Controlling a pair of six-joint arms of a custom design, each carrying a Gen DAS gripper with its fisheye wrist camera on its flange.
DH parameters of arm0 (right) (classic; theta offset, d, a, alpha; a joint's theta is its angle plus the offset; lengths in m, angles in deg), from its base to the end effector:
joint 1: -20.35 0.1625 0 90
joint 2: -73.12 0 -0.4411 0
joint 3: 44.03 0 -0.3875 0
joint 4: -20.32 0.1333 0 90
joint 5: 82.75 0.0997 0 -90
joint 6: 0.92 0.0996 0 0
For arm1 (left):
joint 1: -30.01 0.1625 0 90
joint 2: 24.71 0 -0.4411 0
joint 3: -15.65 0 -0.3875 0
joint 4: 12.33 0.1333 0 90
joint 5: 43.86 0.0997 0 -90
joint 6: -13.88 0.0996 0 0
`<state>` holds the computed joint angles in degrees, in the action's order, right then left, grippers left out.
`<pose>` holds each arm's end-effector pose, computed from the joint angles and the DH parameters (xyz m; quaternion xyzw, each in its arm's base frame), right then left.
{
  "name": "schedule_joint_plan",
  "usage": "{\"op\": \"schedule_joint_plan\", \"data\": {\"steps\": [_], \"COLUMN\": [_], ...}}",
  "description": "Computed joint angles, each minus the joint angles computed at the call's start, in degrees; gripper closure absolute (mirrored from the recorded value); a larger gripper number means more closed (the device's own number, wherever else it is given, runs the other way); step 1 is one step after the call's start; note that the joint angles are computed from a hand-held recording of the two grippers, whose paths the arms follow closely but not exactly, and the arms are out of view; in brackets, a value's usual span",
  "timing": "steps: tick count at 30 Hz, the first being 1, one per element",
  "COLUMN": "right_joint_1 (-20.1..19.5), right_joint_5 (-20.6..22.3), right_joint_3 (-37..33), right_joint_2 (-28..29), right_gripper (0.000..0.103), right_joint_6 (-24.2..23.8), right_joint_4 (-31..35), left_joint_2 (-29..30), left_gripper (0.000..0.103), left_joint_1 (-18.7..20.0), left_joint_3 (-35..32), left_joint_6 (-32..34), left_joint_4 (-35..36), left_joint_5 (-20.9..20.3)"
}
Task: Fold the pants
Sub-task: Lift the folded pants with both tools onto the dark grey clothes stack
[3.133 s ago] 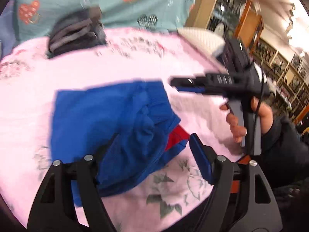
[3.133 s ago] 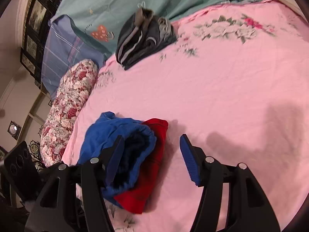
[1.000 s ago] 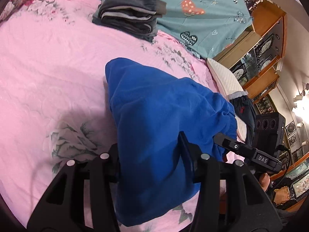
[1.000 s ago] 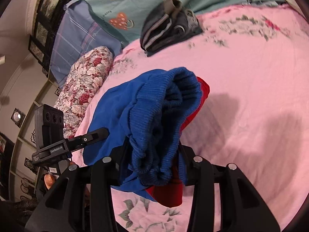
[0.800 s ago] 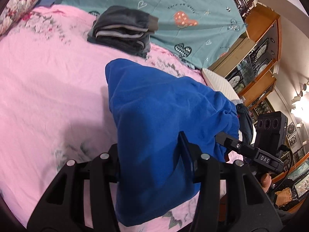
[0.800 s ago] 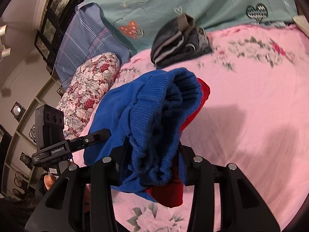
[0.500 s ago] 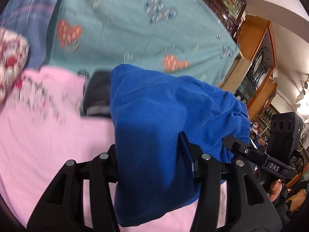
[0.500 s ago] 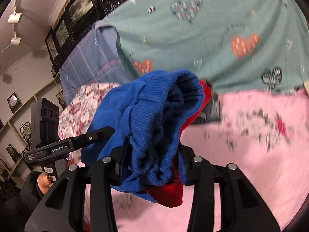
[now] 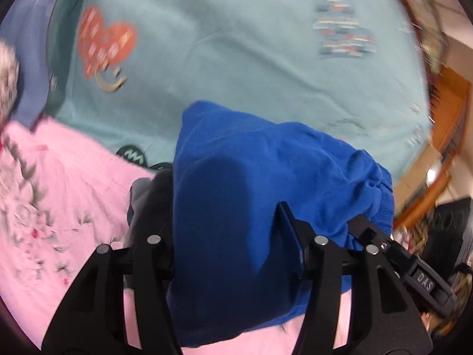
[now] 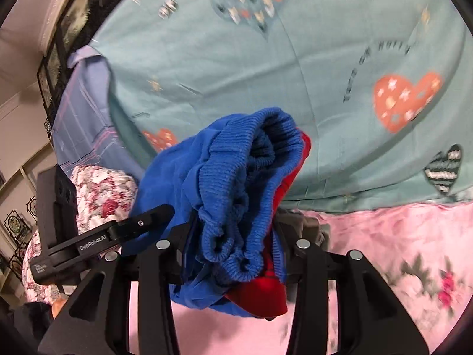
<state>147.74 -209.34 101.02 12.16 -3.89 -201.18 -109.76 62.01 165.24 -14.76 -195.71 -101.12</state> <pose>0.2897 -0.2573 0.1820 0.1814 -0.8595 0.4497 0.1616 -0.1827 -0.3349 0.2268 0.1676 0.9167 -0.3611 0.0347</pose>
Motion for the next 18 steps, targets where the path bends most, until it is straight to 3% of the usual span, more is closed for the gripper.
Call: {"op": "schedule_joint_plan", "data": {"steps": [2,3,6,10,15,18], "right_joint_1": [-4.9,-6.1,-8.7,-7.0,-2.3,0.0], "right_joint_5": [1.0,-0.6,-1.7,-3.0,-7.2,-4.5], "right_joint_3": [-1.2,-1.8,-1.4,0.4,0.3,-0.9], "right_joint_2": [4.2,6.0,9.9,10.3,8.6,8.3], "right_gripper": [0.054,0.05,0.035,0.028,0.021,0.021], "right_joint_6": [-3.4,-3.3,-4.1,-6.5,-9.0,-13.8], "right_joint_4": [-3.8,-4.0,-11.6,-18.2,-25.7,-25.5], "left_joint_2": [5.3,7.7,10.9,9.0,2.0,1.2], "left_gripper": [0.04,0.03,0.011,0.01,0.011,0.01], "left_joint_1": [5.8,8.5,11.2,10.2,2.6,0.7], "left_joint_3": [-1.7,-2.3,-1.5,-0.3,3.3,2.8], "left_joint_6": [-0.4,-1.4,0.6,1.4,3.3,3.8], "left_joint_4": [-4.1,-4.7,-11.2,-11.1,-11.8,-8.4], "left_joint_5": [-2.1,-2.6,-3.8,-2.9,5.3,6.3]}}
